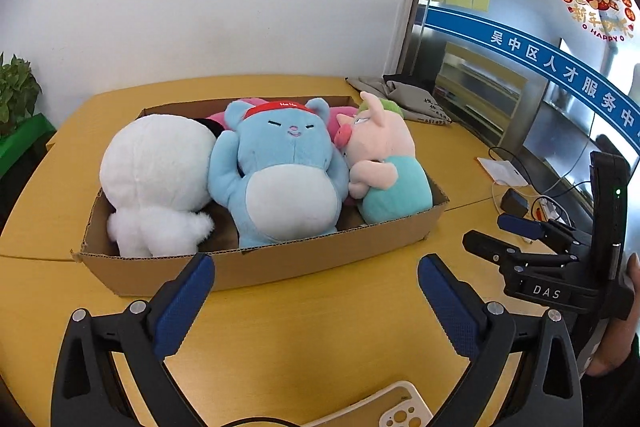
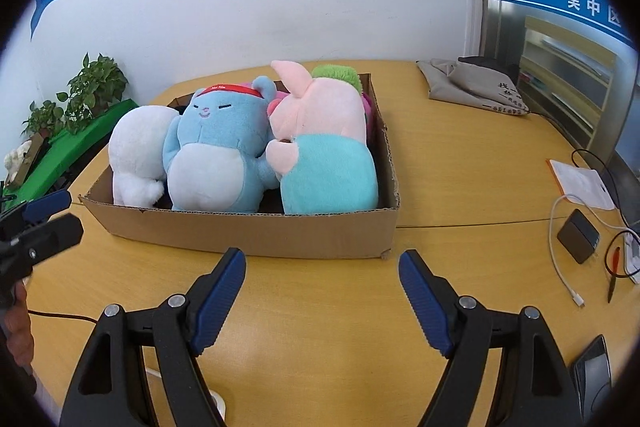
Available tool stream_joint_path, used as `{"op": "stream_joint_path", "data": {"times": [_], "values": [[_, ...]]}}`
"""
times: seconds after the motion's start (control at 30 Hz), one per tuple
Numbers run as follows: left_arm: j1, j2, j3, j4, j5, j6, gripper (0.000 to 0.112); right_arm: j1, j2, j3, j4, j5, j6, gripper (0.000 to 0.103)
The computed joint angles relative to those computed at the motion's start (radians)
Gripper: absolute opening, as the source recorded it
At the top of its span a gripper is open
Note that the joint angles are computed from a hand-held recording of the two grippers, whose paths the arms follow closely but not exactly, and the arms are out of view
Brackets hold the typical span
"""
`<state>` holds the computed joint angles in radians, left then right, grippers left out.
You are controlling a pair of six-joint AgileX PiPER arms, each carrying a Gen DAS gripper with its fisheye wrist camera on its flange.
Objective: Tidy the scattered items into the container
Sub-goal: 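Withdraw both grippers and move toward the white phone case frame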
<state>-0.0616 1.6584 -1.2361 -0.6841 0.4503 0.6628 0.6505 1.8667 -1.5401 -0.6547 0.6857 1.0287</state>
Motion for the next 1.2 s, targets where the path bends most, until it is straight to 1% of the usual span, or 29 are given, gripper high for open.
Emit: {"op": "stream_joint_path", "data": {"times": [0.17,0.47,0.6,0.8,0.9,1.0,1.1,1.2], "values": [[-0.005,-0.03,0.039,-0.057,-0.006,0.046,0.103,0.039,-0.022,0.008,-0.042,0.049,0.028,0.079],[-0.006,-0.065,0.098,-0.088,-0.029,0.056,0.103,0.059,-0.02,0.007,-0.04,0.054,0.022,0.079],[0.007,-0.065,0.109,-0.128,-0.017,0.088,0.103,0.063,-0.02,0.009,-0.041,0.062,0.018,0.079],[0.033,-0.071,0.144,-0.132,-0.011,0.096,0.103,0.059,-0.039,0.045,-0.034,0.052,0.021,0.079],[0.058,-0.092,0.181,-0.13,-0.002,0.114,0.103,0.059,-0.052,0.085,-0.002,0.014,0.002,0.079],[0.098,-0.114,0.235,-0.126,0.011,0.148,0.103,0.071,-0.062,0.143,0.073,-0.033,-0.059,0.079],[0.149,-0.108,0.282,-0.12,0.055,0.164,0.103,0.094,-0.052,0.2,0.143,-0.052,-0.09,0.079],[0.179,-0.085,0.332,-0.094,0.093,0.159,0.102,0.118,-0.013,0.224,0.242,-0.071,-0.155,0.079]]}}
